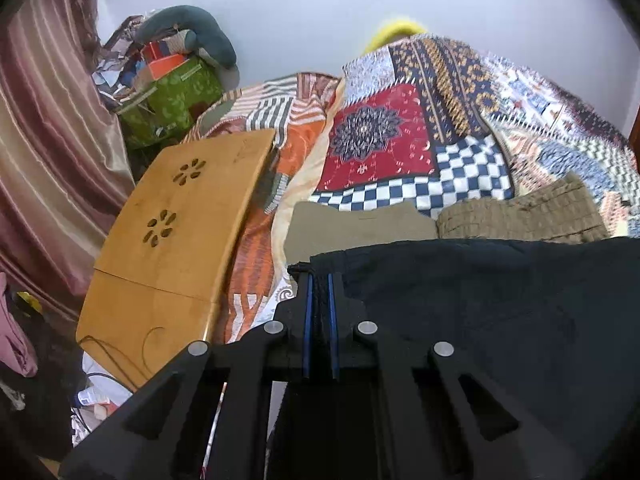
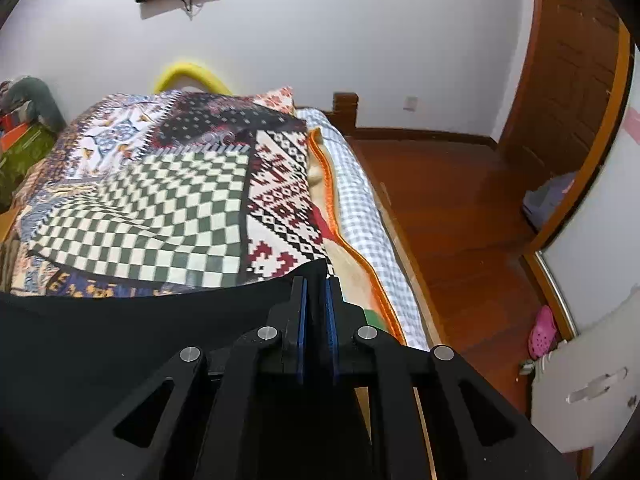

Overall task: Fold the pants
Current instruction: 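Lift the black pants off the quilt with both grippers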

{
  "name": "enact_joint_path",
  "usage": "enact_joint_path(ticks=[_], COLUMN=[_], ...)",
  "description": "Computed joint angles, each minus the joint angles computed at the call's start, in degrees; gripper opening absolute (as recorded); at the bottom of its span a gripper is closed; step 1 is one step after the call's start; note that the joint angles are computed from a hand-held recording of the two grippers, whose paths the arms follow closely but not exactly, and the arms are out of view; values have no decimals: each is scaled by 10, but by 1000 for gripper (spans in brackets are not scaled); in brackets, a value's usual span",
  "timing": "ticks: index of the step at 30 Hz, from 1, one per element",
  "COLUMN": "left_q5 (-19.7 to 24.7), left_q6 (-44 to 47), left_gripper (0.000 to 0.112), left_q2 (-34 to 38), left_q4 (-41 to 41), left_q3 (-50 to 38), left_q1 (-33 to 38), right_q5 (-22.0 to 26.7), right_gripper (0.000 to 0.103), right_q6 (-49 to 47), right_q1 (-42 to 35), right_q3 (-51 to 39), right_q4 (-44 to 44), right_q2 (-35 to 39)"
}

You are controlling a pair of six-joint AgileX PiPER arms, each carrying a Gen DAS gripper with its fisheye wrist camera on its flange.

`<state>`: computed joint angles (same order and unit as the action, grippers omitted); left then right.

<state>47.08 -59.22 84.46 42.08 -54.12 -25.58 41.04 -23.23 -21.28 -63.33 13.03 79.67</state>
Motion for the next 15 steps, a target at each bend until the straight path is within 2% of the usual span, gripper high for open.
enact_joint_path(ticks=[3, 6, 10, 15], left_q5=[-23, -48, -78, -83], left_q6=[8, 5, 15, 26], left_gripper=[6, 6, 6, 6], left_q2=[22, 11, -29, -68], left_q4=[-16, -15, -24, -37], left_q3=[6, 29, 55, 63], left_q1=[17, 23, 33, 33], right_q5=[9, 19, 39, 79], right_gripper=[8, 12, 35, 54], right_q6=[33, 58, 42, -21], right_q1=[18, 41, 50, 97], right_q3=[1, 11, 18, 9], right_q4=[-41, -93, -84, -4], right_q2=[25, 27, -16, -100])
